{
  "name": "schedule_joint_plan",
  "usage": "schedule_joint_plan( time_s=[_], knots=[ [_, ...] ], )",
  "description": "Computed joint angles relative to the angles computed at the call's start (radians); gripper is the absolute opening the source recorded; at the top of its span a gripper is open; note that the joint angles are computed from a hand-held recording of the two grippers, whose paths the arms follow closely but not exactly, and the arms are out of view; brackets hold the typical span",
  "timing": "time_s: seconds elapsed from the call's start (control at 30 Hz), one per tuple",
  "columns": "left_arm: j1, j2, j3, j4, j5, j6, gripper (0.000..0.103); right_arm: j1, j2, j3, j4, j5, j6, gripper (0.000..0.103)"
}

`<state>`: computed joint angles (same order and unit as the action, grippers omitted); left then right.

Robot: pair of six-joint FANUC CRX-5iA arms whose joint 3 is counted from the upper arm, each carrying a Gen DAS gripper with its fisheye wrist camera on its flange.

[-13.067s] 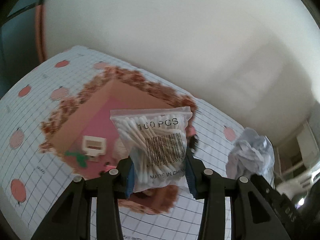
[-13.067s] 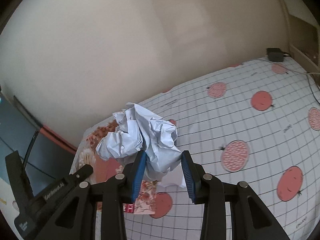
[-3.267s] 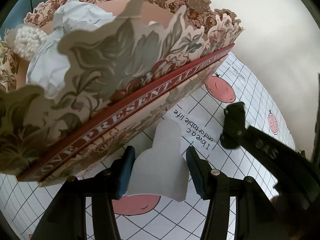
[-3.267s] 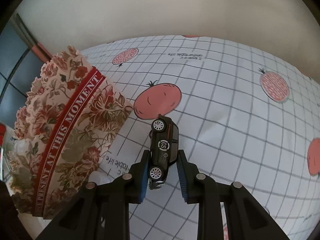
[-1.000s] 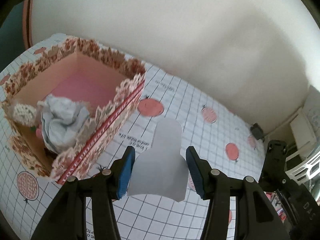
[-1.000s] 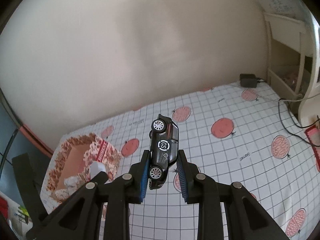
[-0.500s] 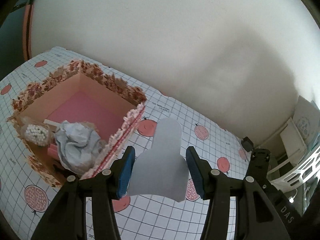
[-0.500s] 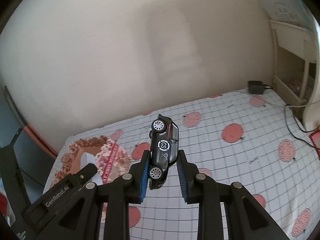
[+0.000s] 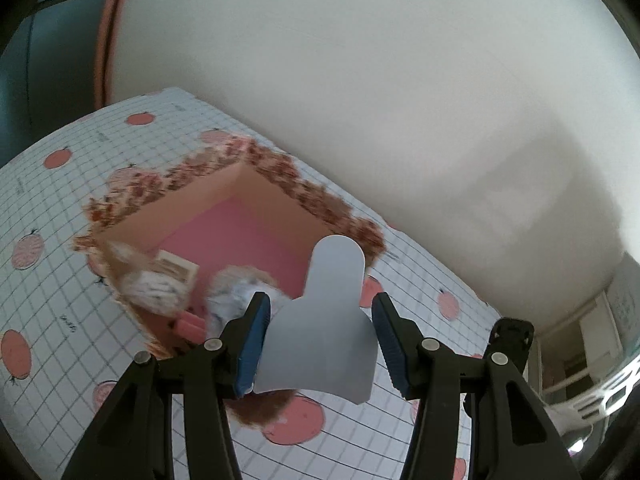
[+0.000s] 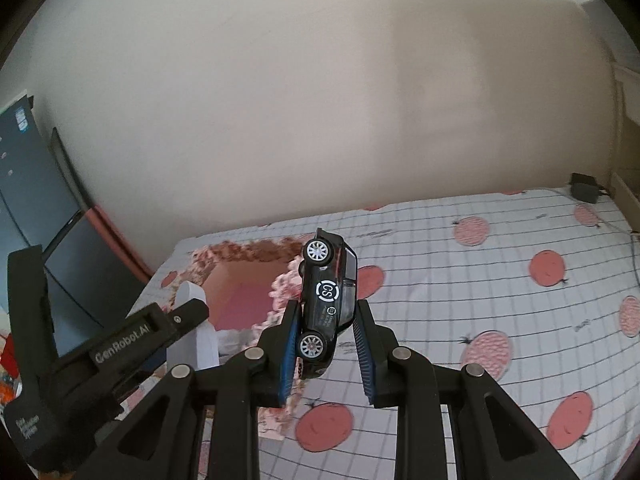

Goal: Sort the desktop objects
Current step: 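Carry the white cutout and toy car with both tools over the pink box, then lower both tools into the box and open the left tool to drop the cutout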

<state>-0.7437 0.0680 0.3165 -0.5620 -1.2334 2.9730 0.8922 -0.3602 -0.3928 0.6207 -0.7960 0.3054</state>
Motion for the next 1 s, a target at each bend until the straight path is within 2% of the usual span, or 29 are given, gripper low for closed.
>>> schedule_joint_plan(
  time_s=[0.4,1.0],
  knots=[
    [0.037,-0.114,-0.106,-0.020,-0.045,0.099,0.054,0.032,0.047,0.026,-0.070,0.105,0.052,0.028],
    [0.062,-0.217,-0.190,-0.064,-0.093,0.191,0.054,0.078,0.134,0.092,-0.142,0.143,0.130,0.028]
  ],
)
